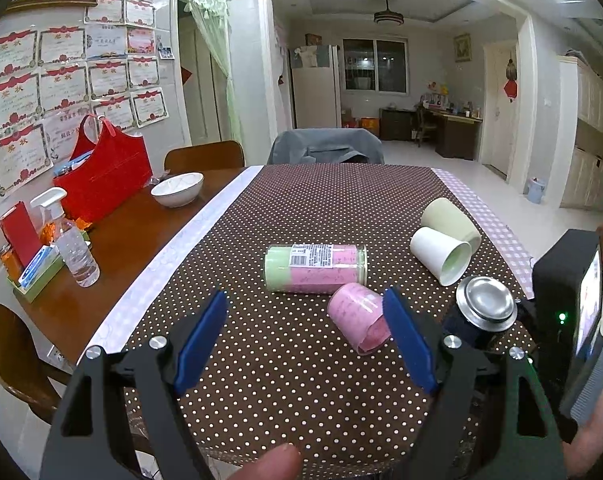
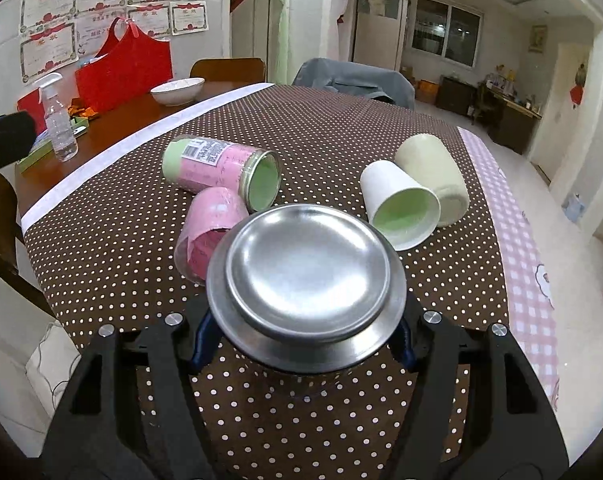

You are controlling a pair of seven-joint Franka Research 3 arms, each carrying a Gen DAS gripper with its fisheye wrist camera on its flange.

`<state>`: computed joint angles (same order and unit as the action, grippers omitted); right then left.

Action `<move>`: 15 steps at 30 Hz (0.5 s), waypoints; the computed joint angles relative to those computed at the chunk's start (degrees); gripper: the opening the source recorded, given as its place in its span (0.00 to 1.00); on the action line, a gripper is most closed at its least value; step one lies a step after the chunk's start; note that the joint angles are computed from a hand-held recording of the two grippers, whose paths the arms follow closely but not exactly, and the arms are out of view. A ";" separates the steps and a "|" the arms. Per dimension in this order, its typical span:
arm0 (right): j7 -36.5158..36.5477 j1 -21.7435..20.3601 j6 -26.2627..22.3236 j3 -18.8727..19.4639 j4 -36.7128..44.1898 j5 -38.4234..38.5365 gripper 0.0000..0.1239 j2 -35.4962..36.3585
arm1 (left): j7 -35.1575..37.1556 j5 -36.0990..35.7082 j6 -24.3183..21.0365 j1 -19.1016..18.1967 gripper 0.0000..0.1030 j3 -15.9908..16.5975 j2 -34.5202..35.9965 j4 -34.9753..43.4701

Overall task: Flip cup upside down
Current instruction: 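Set the can upright on the tablecloth and open the right tool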

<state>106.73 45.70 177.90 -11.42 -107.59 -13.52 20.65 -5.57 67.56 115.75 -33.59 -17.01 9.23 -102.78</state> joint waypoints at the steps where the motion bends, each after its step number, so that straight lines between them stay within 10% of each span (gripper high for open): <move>1: -0.77 -1.18 -0.21 1.36 0.06 0.83 0.54 0.03 | -0.14 0.02 -0.10 -0.07 0.77 -0.04 -0.05 -0.09; 4: -2.41 -3.87 1.40 4.32 -0.79 3.38 0.71 -0.29 | -0.27 0.08 -0.20 -0.18 0.77 -0.12 -0.10 -0.15; 15: -5.69 -4.77 3.48 5.94 -3.52 10.48 0.77 -2.82 | -0.14 0.41 -2.17 -1.48 0.77 -0.48 0.60 0.91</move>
<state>101.04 40.93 181.37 -5.49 -111.11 -3.04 17.83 -5.71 67.97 113.59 -35.08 -17.49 9.84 -101.87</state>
